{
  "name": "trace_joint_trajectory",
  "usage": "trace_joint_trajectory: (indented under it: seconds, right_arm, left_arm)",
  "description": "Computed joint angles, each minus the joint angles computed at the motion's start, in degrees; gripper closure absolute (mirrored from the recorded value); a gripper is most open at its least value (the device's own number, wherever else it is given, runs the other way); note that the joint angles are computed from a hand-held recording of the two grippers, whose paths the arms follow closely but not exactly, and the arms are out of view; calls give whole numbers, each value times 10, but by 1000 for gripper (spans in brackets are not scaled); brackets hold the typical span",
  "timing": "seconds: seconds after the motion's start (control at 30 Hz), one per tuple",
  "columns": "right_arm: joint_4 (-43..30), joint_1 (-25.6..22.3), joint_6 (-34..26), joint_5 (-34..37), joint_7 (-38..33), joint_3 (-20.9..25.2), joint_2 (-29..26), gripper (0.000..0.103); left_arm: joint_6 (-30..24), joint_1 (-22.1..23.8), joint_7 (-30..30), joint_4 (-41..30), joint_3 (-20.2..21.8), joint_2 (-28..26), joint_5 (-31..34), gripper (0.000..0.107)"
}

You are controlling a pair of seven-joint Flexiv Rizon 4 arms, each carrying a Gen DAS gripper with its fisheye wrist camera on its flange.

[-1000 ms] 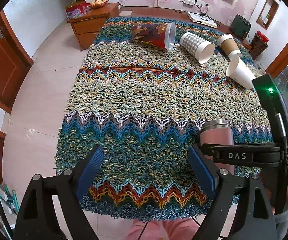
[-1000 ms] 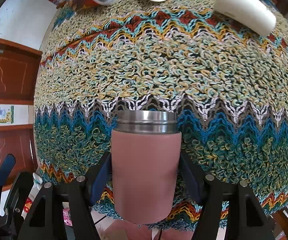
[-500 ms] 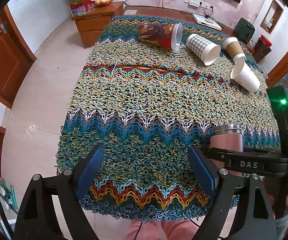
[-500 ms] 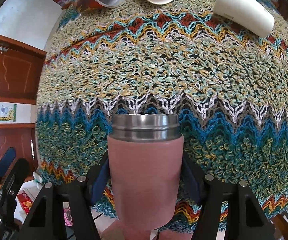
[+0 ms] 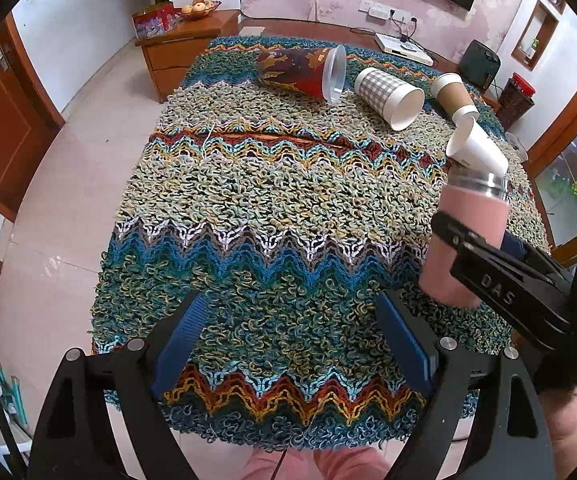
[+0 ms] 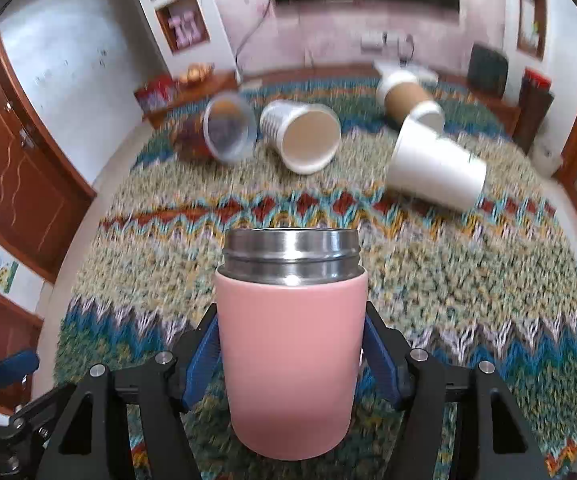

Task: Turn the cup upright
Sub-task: 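Lift and rotate the thermos with the right gripper, open mouth upward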

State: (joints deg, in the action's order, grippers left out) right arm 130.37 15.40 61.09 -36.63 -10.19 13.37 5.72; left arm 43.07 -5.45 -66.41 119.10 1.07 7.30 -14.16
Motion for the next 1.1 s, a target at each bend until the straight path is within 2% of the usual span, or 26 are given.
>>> trace_joint_trajectory:
  seconds: [0.1,0.2,0.43,0.7,1.1]
  right_arm:
    - [13,-23,26,-130,91,-5,-11,36]
    - [14,-32,38,-207,151,-18,-25,36]
    - [15,-37,29,-313,244,-33,-31,36]
    - [26,-37,21,-359,274,-32,-25,36]
    - [51,-18,-5,-345,260,-10,2,36]
  left_arm:
    - [13,-2,2,9,1,1,-8,19]
    - [25,-3,3,14,1,0,-13,19]
    - [50,-7,7,24,0,-2,-24,19]
    - [52,-14,20,38,-1,5,-31,19]
    - [65,-22,33,52,1,14,-56,19]
